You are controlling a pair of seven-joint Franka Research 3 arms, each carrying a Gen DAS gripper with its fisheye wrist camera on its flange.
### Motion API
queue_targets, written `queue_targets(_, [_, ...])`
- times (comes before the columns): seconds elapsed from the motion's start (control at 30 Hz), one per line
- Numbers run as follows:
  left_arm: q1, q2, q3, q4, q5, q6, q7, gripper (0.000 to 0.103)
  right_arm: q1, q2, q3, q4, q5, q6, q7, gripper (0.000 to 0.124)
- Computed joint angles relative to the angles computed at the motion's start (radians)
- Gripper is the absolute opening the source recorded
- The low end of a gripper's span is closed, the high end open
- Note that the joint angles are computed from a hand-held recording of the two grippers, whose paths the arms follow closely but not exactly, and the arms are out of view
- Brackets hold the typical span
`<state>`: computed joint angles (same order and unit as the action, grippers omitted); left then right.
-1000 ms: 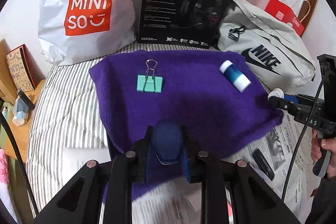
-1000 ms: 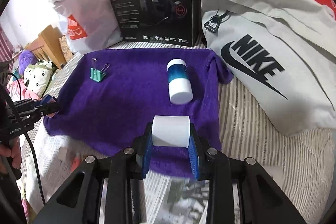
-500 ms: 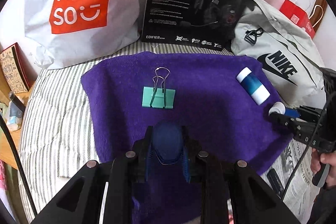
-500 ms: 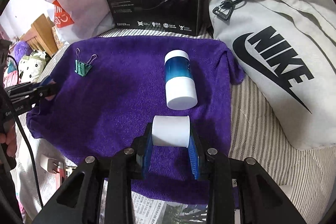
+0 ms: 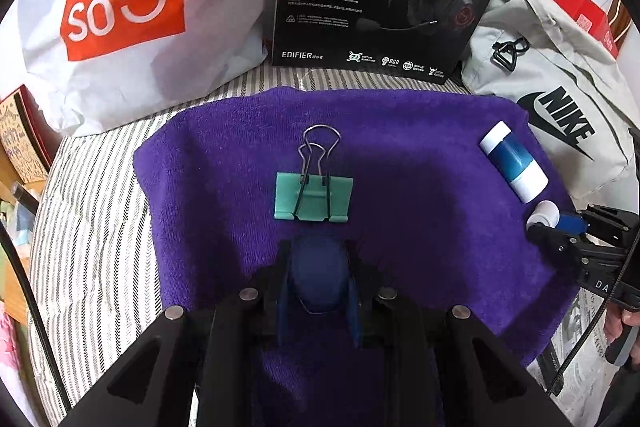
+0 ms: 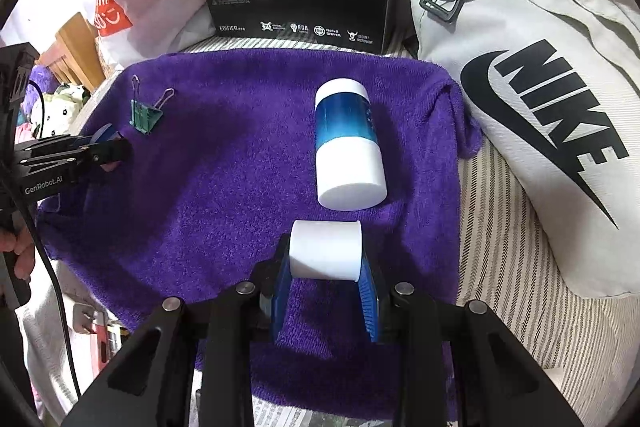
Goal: Organize rigid objects
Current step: 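Set the tube beside the clip on the towel while the right tool sets the roll beside the bottle, then grasp the white charger plug with the left tool while the right tool grasps the black Horizon case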
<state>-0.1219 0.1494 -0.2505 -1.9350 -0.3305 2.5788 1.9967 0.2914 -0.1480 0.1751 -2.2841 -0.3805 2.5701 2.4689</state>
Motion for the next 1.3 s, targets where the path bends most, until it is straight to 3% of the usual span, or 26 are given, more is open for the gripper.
queue_targets(0.4, [-0.002,-0.018,-0.003,-0.034,0.010,0.027,-0.004,0.026,0.001,-0.009,0.000,-0.015,-0.001,0.021,0.008,0.037])
queue_targets(0.53, [-0.004,-0.056,0.000,-0.080,-0.028,0.030,0.033,0.050,0.006,-0.018,0.009,-0.012,0.013,-0.013,0.001,0.047])
queue_targets(0.57, [-0.006,-0.068,0.002,-0.095,-0.047,0.032,0.039,0.051,0.006,-0.026,0.013,-0.014,0.008,-0.024,0.009,0.047])
queue_targets(0.77, [-0.022,-0.164,0.035,-0.180,-0.130,0.022,0.053,0.051,0.006,-0.104,0.044,-0.048,0.002,-0.051,0.049,0.047])
queue_targets(0.97, [-0.089,-0.368,0.115,-0.347,-0.276,0.025,0.122,0.051,0.003,-0.221,0.098,-0.105,0.007,-0.078,0.101,0.054])
queue_targets(1.13, [-0.146,-0.490,0.146,-0.460,-0.219,0.020,0.084,0.052,0.007,-0.306,0.144,-0.163,0.045,-0.078,0.149,0.057])
queue_targets(1.3, [-0.192,-0.506,0.160,-0.512,-0.154,0.023,0.015,0.052,0.027,-0.357,0.179,-0.220,0.094,-0.063,0.177,0.057])
